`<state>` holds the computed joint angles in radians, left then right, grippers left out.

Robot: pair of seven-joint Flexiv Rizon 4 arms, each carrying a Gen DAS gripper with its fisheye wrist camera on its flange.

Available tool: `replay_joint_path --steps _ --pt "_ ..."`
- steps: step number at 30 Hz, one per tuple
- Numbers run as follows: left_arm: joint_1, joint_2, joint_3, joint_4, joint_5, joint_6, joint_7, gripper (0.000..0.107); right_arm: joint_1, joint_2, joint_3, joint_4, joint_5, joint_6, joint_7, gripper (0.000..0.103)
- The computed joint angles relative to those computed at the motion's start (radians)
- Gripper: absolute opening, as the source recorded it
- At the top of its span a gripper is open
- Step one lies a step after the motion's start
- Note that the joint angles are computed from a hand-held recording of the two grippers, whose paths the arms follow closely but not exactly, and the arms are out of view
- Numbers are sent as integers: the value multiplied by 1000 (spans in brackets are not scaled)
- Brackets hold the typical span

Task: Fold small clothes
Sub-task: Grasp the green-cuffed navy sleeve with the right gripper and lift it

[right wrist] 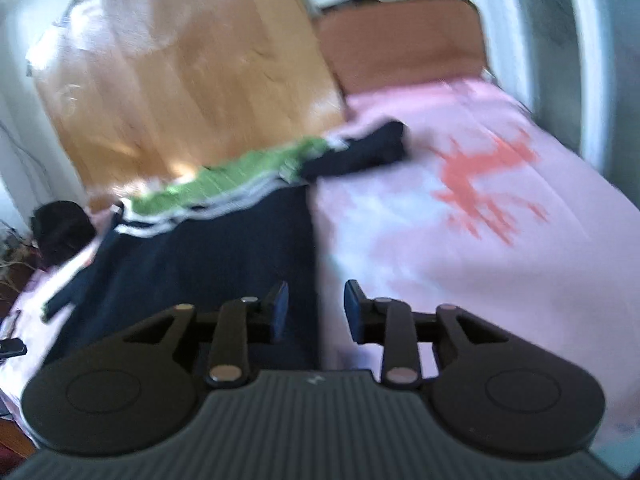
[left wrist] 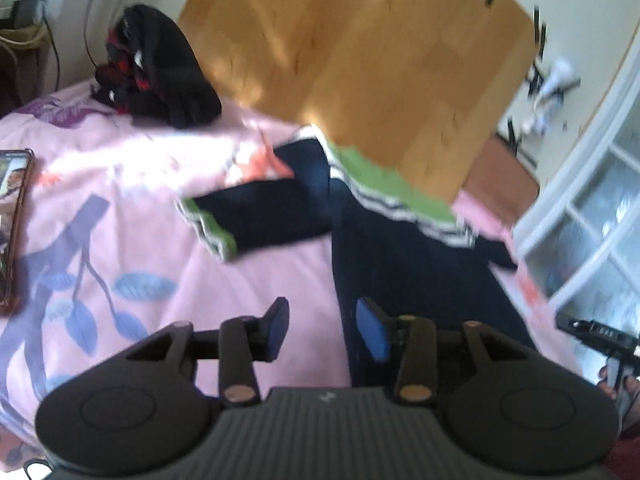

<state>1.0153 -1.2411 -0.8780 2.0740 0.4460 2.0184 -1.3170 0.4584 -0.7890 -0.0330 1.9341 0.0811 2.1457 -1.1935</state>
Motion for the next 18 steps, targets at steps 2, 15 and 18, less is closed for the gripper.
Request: replay_joint_path --steps 2,15,18 --pt "-13 -20 5 -11 4 24 -4 43 -55 -29 71 -62 -108 -10 12 35" --pt "-54 21 198 3 147 174 -98 45 -211 -419 683 -712 -861 -646 -234 44" --pt "-36 25 217 9 184 199 -137 47 -161 -492 781 -840 -855 -804 -393 56"
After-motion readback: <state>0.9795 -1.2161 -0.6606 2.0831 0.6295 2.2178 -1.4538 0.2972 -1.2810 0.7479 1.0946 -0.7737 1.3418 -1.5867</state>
